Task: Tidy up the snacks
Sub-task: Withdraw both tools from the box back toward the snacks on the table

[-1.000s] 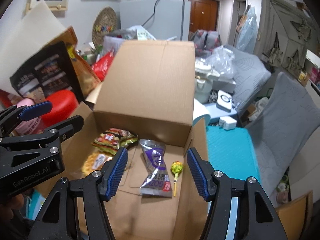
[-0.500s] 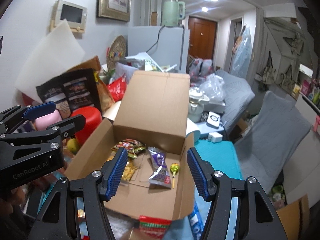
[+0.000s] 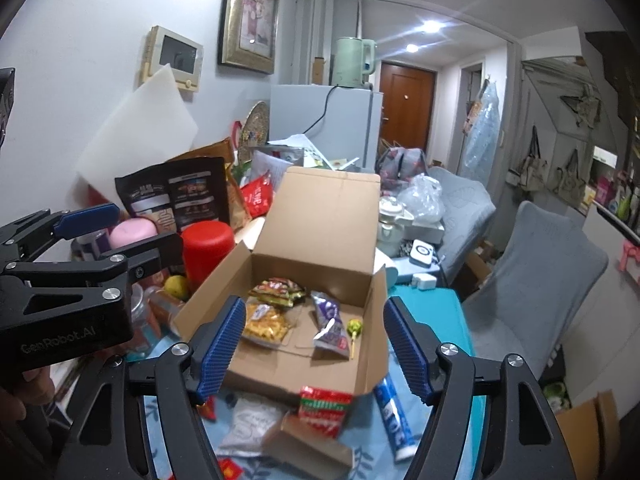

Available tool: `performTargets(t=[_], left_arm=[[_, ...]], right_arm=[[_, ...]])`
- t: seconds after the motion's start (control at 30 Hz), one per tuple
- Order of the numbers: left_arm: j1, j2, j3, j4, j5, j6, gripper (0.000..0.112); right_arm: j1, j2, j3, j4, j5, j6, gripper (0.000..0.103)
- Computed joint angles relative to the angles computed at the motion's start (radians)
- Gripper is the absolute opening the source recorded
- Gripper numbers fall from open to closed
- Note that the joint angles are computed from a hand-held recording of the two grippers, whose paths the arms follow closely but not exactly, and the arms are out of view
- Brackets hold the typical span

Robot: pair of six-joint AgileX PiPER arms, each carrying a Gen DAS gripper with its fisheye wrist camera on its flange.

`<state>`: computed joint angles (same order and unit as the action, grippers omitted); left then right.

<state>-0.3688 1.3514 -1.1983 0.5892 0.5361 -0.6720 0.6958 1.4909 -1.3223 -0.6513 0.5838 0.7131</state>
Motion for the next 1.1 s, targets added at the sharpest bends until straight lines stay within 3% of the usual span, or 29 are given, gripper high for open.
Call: performTargets(t=[0.13,0.47,0.6,0.97,1.1], left_arm=[[-0.05,-0.065,0.085,0.062,0.009,-0.065,0.081],[-0.111,-0.202,0.275,-0.007,-0.037,-0.068,0.081],[-0.138,-0.218,0.323,0.037,-0.024,-0.124,0.081],[-0.065,-0.234,0.475,-0.252,-0.118,0.113,0.081],[-0.076,-0.23,0.524,-0.267,-0.149,0.123,0.081]], right_arm=[[0.028,-0.067,0.101,-0.051,-0.017,0.088,0.072],[0.108,-0.187,0.324,-0.171,-0.014,0.296,0.072],[0.131,-0.217,0.397,-0.201,-0.017,0.362,0.072],[0.195,-0.236,0.564,-0.284,-0.061,0.541,0.072],[0.23,-0.215,0.608,-0.366,-0.045,0.66,0.072]])
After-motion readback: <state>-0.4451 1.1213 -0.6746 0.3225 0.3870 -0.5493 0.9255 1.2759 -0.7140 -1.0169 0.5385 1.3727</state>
